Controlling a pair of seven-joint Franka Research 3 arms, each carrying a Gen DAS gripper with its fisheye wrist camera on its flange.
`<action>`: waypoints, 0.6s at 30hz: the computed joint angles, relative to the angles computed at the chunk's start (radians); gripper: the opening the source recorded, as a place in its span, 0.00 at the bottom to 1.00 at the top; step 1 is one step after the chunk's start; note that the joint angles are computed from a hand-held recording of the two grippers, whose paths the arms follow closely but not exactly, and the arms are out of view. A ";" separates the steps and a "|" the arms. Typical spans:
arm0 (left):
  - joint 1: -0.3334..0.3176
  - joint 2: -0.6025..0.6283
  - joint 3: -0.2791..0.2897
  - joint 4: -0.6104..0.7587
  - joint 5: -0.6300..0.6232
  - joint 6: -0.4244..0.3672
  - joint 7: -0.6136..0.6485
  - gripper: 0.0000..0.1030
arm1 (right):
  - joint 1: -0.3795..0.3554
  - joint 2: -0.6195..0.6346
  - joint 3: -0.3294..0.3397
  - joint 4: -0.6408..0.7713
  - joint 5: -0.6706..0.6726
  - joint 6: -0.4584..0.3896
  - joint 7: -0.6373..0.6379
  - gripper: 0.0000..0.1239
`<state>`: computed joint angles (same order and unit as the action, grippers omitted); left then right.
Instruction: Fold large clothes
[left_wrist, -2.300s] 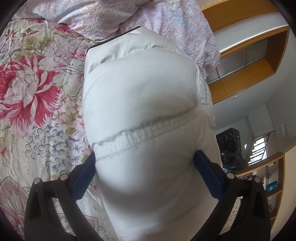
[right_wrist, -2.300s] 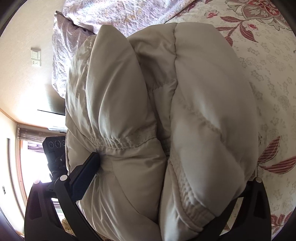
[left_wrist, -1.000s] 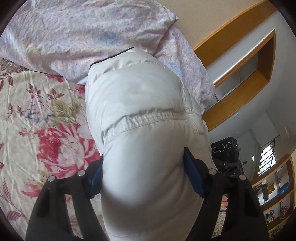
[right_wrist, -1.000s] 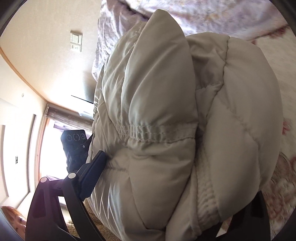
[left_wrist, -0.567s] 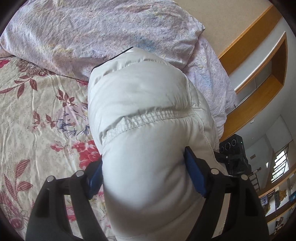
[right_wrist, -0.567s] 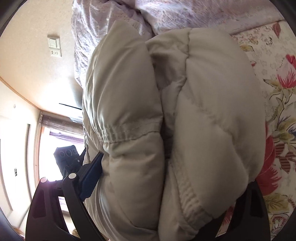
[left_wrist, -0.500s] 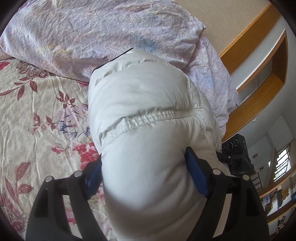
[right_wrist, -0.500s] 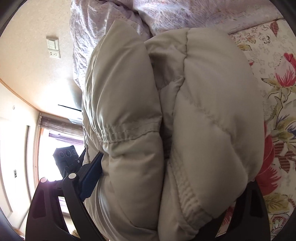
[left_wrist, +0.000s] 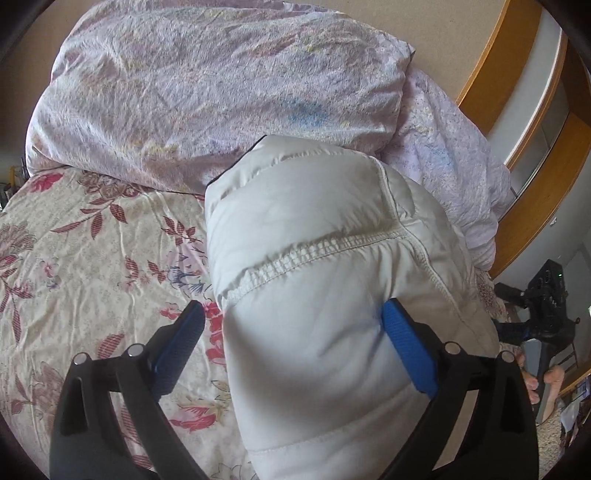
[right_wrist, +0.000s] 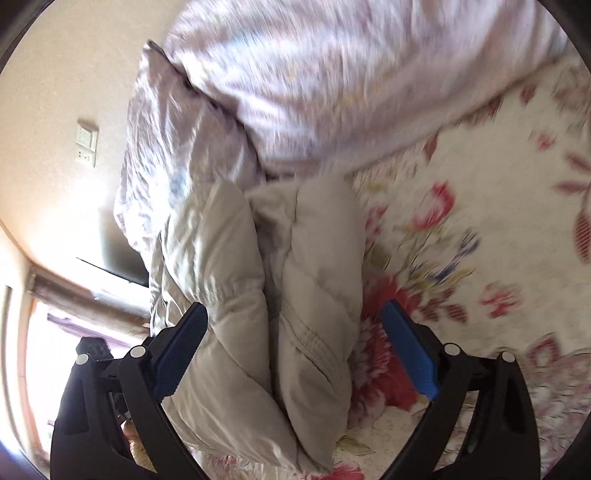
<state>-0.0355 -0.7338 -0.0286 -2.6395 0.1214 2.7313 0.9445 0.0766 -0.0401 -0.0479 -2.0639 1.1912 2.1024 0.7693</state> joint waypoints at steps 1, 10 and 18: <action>0.018 -0.010 -0.018 0.002 0.013 -0.013 -0.011 0.94 | 0.003 -0.042 0.005 -0.028 -0.001 0.050 -0.021 0.79; 0.137 -0.061 -0.166 0.050 0.214 -0.099 -0.124 0.98 | 0.181 -0.283 0.117 -0.226 -0.012 0.576 -0.257 0.78; 0.153 0.035 -0.235 0.129 0.391 -0.159 -0.209 0.98 | 0.385 -0.163 0.126 -0.129 0.272 0.913 -0.602 0.66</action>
